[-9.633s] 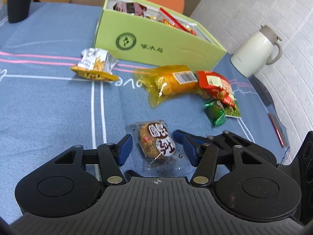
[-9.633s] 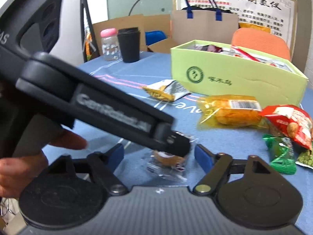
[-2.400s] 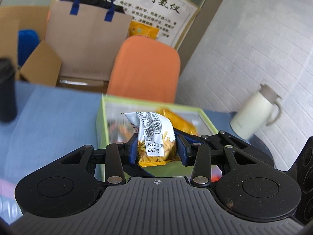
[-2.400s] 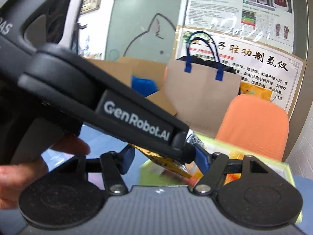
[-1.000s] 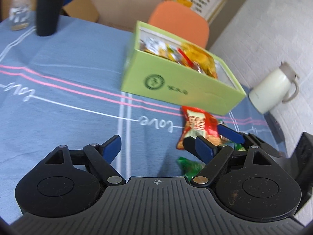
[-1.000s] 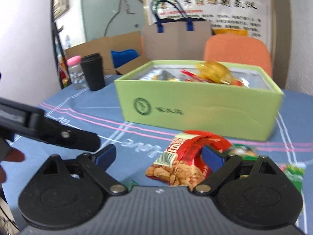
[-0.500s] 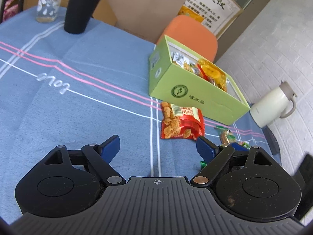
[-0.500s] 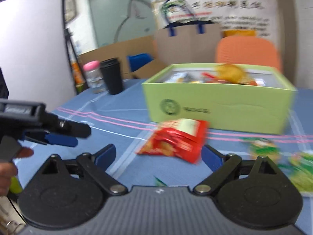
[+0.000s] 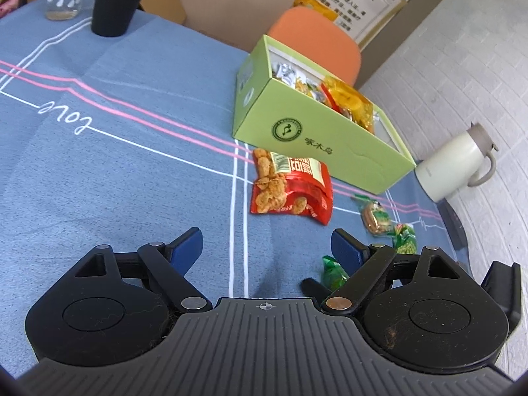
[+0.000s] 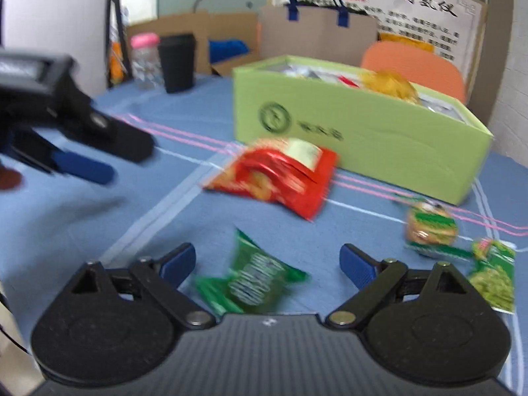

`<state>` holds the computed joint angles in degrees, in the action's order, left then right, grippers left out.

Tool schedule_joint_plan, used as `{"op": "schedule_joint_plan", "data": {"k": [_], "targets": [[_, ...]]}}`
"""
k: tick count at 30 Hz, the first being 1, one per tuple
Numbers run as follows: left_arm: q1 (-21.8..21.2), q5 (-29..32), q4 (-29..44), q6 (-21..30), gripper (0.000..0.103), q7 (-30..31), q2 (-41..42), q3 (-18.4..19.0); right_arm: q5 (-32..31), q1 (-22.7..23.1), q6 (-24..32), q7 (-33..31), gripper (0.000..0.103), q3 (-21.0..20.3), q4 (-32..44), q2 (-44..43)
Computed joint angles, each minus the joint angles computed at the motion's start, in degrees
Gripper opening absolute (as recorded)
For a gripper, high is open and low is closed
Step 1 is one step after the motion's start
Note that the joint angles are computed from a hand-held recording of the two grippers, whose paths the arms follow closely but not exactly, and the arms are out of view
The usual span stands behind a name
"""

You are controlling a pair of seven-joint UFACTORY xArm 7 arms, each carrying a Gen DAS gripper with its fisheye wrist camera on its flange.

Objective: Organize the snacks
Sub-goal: 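Move the open left gripper over the green wrapped candy, then close the left gripper on the green wrapped candy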

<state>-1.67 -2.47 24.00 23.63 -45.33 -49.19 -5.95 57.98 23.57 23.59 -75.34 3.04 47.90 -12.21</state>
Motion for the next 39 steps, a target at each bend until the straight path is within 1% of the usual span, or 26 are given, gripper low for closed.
{"op": "schedule_joint_plan", "data": {"k": [2, 5, 7, 8, 9, 11, 12, 13, 14, 15, 16, 17, 18, 19, 20, 22, 27, 28, 29, 30, 31, 32, 33, 34, 35, 39], "targets": [[-0.7, -0.2, 0.4, -0.7, 0.073, 0.4, 1.1, 0.2, -0.6, -1.4, 1.2, 2.6, 0.093, -0.9, 0.2, 0.1], [-3.2, -1.5, 1.6, -3.0, 0.073, 1.7, 5.0, 1.1, 0.6, -1.6, 0.3, 1.9, 0.093, -1.4, -1.5, -1.8], [-6.5, -3.2, 3.1, -5.6, 0.074, 3.8, 8.7, 2.6, 1.8, -1.4, 2.7, 1.9, 0.093, -2.3, -2.0, -2.8], [-8.2, -4.3, 4.0, -6.4, 0.076, 4.8, 10.6, 3.5, 1.1, -0.5, 3.8, 3.0, 0.094, -3.3, -2.1, -2.7], [-9.9, -5.7, 5.1, -6.8, 0.077, 5.6, 12.6, 4.3, 2.0, -1.3, 2.4, 1.7, 0.093, -1.8, -2.7, -3.1], [-12.7, -8.3, 6.9, -7.6, 0.077, 7.6, 15.9, 5.9, 0.6, -1.0, 0.1, 1.9, 0.093, -0.9, -3.7, -3.7], [-13.6, -9.5, 7.6, -8.0, 0.077, 8.4, 17.3, 6.4, 0.6, -0.7, 0.7, 2.9, 0.094, -1.1, -3.8, -3.8], [-14.5, -10.5, 8.3, -8.4, 0.077, 9.4, 18.4, 6.9, 1.1, -0.4, 1.1, 3.4, 0.102, -1.4, -4.0, -3.9], [-15.0, -11.4, 9.2, -8.5, 0.077, 10.1, 19.7, 7.0, 2.6, 0.2, 0.5, 1.7, 0.103, -1.9, -4.5, -4.1], [-15.1, -12.0, 9.7, -8.5, 0.076, 10.6, 20.5, 6.8, 3.1, 0.5, 0.4, 0.1, 0.102, -2.2, -4.8, -4.3], [-14.8, -12.2, 10.2, -8.4, 0.076, 11.0, 21.1, 6.4, 2.3, 0.4, 1.8, -0.5, 0.103, -2.6, -4.5, -4.3], [-14.1, -12.0, 10.6, -8.2, 0.075, 10.7, 21.7, 5.5, 0.6, -0.3, 3.7, 0.3, 0.103, -2.9, -4.0, -4.2], [-13.6, -11.8, 11.0, -8.1, 0.075, 10.5, 22.1, 4.8, 0.4, -1.5, 4.4, 0.9, 0.102, -2.2, -3.7, -4.3], [-13.5, -11.9, 11.1, -8.1, 0.075, 10.7, 22.1, 4.7, 2.5, -0.3, 4.2, -0.9, 0.102, -3.7, -4.0, -5.0], [-13.7, -12.3, 11.2, -8.1, 0.074, 11.3, 22.2, 4.9, 5.7, 0.2, 4.3, -4.5, 0.102, -4.7, -4.3, -5.9], [-13.9, -12.9, 11.3, -8.3, 0.072, 11.9, 22.3, 4.9, 7.3, 0.0, 4.2, -6.2, 0.102, -4.5, -4.2, -6.3], [-14.1, -13.5, 11.9, -8.3, 0.068, 13.4, 23.4, 4.6, 5.7, -1.6, 5.2, -3.9, 0.095, -3.0, -2.9, -3.5], [-13.3, -12.6, 12.0, -8.1, 0.068, 13.0, 23.4, 3.7, 5.8, -1.7, 4.8, -4.7, 0.08, -2.8, -3.1, -3.5], [-12.8, -12.0, 12.1, -8.0, 0.065, 12.9, 23.5, 3.2, 7.5, -1.4, 3.3, -6.7, 0.071, -2.6, -4.0, -4.1], [-12.6, -11.6, 12.2, -8.0, 0.056, 12.9, 23.7, 2.9, 7.9, -1.3, 3.9, -7.2, 0.068, -2.8, -4.0, -4.1], [-13.2, -11.7, 12.3, -7.9, 0.045, 13.7, 23.9, 3.2, 8.4, -1.3, 3.8, -7.3, 0.058, -2.6, -4.1, -4.4], [-14.5, -12.8, 12.6, -7.5, 0.018, 15.1, 24.4, 4.0, 8.7, -1.4, 4.0, -7.1, 0.049, -2.6, -4.2, -4.6], [-13.4, -11.5, 12.3, -8.0, 0.015, 14.1, 24.4, 2.7, 8.4, -1.7, 4.4, -6.5, 0.049, -2.6, -4.1, -4.7], [-13.2, -11.1, 12.2, -8.0, 0.011, 14.0, 24.1, 2.3, 8.3, -1.8, 4.4, -6.6, 0.048, -2.6, -4.2, -4.8], [-13.8, -11.5, 12.4, -7.5, 0.009, 14.4, 24.0, 2.7, 7.8, -1.9, 4.4, -6.3, 0.048, -2.5, -4.4, -5.1], [-14.7, -12.7, 13.7, -8.4, 0.008, 15.2, 23.6, 3.6, 9.5, -1.4, 3.3, -8.3, 0.048, -3.2, -3.1, -5.8]]}}
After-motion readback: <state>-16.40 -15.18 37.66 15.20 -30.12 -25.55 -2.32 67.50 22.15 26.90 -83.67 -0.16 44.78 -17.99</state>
